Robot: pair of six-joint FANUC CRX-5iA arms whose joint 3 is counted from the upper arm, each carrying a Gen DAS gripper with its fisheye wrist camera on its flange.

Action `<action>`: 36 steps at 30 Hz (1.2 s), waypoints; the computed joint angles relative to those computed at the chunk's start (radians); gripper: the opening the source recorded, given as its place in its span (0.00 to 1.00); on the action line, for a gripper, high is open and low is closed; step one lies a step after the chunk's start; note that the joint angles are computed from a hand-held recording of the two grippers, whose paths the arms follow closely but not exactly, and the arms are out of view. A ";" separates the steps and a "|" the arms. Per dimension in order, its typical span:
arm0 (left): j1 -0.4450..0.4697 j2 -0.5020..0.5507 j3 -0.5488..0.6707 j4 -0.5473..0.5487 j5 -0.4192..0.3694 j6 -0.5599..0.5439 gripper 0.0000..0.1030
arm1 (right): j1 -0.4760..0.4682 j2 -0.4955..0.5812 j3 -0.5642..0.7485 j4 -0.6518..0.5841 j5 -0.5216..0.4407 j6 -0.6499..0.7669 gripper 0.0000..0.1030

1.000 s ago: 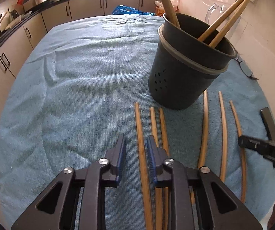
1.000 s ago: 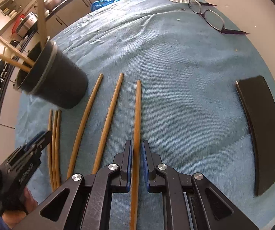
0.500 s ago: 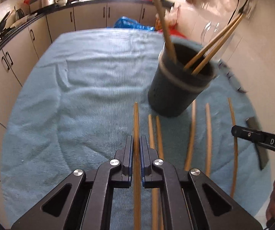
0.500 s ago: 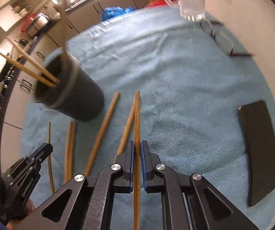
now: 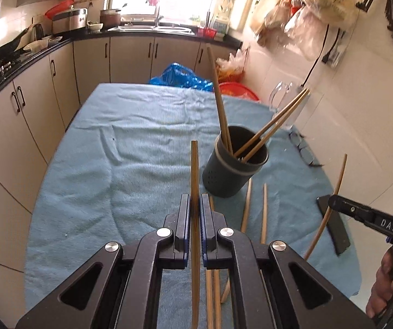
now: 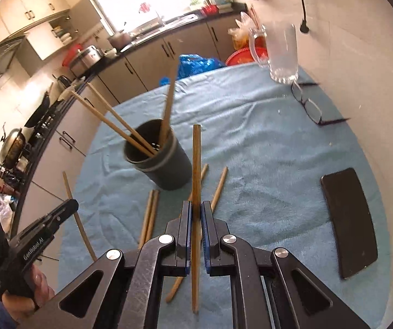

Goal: Organize utensils
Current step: 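Close the left tool on a chopstick while the right tool grasps another chopstick, then lift the chopsticks upright and carry them above the black cup with both tools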

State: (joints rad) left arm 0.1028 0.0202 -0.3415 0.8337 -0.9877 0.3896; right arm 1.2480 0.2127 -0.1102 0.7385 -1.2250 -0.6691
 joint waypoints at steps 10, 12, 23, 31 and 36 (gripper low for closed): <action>0.053 -0.039 -0.010 0.048 -0.060 -0.065 0.06 | 0.047 0.036 0.067 0.046 -0.087 -0.008 0.07; 0.060 -0.043 -0.012 0.055 -0.072 -0.082 0.06 | 0.056 0.045 0.079 0.051 -0.107 -0.014 0.07; 0.075 -0.115 -0.056 0.080 -0.065 -0.076 0.06 | 0.099 0.033 0.084 0.108 -0.191 -0.027 0.07; 0.058 -0.189 -0.081 0.074 -0.017 0.022 0.06 | 0.107 -0.053 -0.020 0.164 -0.145 -0.025 0.07; 0.042 -0.240 -0.094 0.060 0.002 0.095 0.06 | 0.120 -0.127 -0.106 0.198 -0.127 -0.054 0.07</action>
State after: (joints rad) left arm 0.1453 -0.2193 -0.4355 0.8938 -0.9854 0.4844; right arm 1.3677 0.0854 -0.2162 0.9361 -1.3525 -0.7228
